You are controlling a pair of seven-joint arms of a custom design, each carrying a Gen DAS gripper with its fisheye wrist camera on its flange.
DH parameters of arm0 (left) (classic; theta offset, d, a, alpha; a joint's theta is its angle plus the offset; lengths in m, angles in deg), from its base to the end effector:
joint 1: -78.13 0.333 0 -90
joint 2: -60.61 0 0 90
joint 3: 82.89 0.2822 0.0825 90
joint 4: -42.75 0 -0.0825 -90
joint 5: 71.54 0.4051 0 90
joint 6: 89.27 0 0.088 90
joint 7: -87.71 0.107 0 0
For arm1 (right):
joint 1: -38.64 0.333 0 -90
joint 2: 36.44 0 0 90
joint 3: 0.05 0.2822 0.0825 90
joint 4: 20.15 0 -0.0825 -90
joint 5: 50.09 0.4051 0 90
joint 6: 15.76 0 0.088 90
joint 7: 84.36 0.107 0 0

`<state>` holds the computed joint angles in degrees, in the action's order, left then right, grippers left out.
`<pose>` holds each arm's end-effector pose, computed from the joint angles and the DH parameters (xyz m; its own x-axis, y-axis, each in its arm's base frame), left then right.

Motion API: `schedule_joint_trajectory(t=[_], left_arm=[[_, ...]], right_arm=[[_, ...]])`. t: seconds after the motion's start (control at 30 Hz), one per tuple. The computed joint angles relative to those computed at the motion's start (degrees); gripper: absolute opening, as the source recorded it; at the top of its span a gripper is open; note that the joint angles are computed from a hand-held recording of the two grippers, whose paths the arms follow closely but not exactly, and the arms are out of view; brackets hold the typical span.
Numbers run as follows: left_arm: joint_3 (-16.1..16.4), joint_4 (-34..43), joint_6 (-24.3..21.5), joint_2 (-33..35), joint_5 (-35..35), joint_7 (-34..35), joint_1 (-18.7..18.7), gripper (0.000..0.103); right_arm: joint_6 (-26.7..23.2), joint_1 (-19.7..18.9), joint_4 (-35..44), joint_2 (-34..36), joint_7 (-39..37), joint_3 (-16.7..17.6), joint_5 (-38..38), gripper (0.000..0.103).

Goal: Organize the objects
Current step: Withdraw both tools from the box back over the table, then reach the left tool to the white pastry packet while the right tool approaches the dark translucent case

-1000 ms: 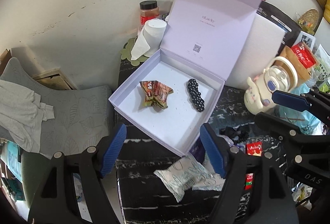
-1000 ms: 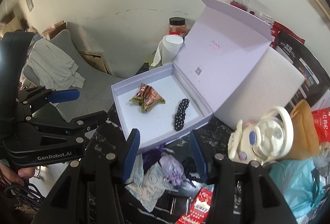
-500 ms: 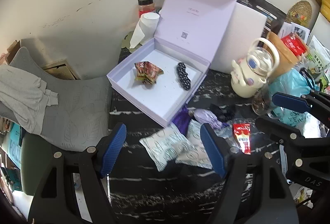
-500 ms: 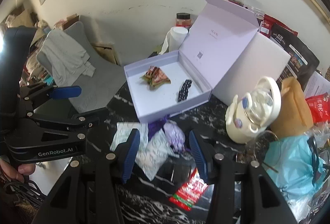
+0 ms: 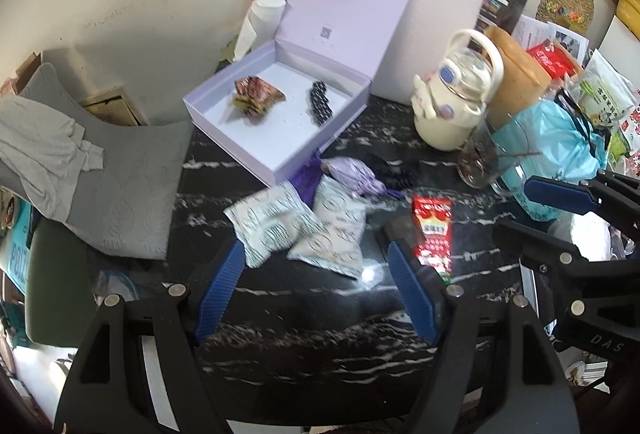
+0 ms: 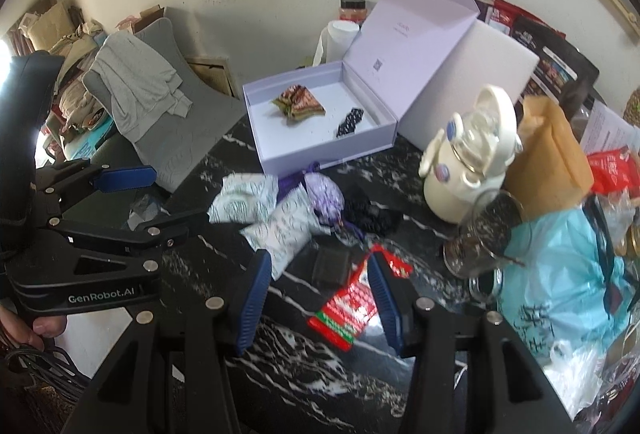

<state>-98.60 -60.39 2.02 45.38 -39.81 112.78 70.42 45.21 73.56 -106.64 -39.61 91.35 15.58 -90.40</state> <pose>0.4772 -0.1649 0.6366 0.7000 -0.6835 -0.2069 -0.6614 -0.5112 -0.5489 0.3804 0.3307 0.6484 -0.7822 -0.5398 0.3112 -0.5944 0.4967 -0.6325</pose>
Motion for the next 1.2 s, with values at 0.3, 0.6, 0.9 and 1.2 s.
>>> schedule_joint_trajectory(t=[0.3, 0.6, 0.9, 1.2], left_arm=[[-0.39, -1.74, 3.17, 1.84, -1.48, -3.88, -1.47, 0.073], [0.89, -4.41, 7.34, 2.72, -1.60, -4.67, -1.35, 0.073], [3.13, -8.75, 12.34, 3.31, -4.25, -4.02, 0.93, 0.073], [4.98, -14.52, 19.20, 1.68, -6.73, -2.91, 3.44, 0.073]], right_arm=[[3.47, -1.02, -8.77, -6.76, 4.33, 0.99, 6.68, 0.050], [9.66, -4.30, -19.27, -14.71, 5.23, 1.73, 11.74, 0.050], [18.43, -7.94, -31.36, -23.49, 6.14, 1.26, 16.70, 0.050], [27.02, -10.89, -39.10, -28.54, 4.19, 0.81, 18.96, 0.050]])
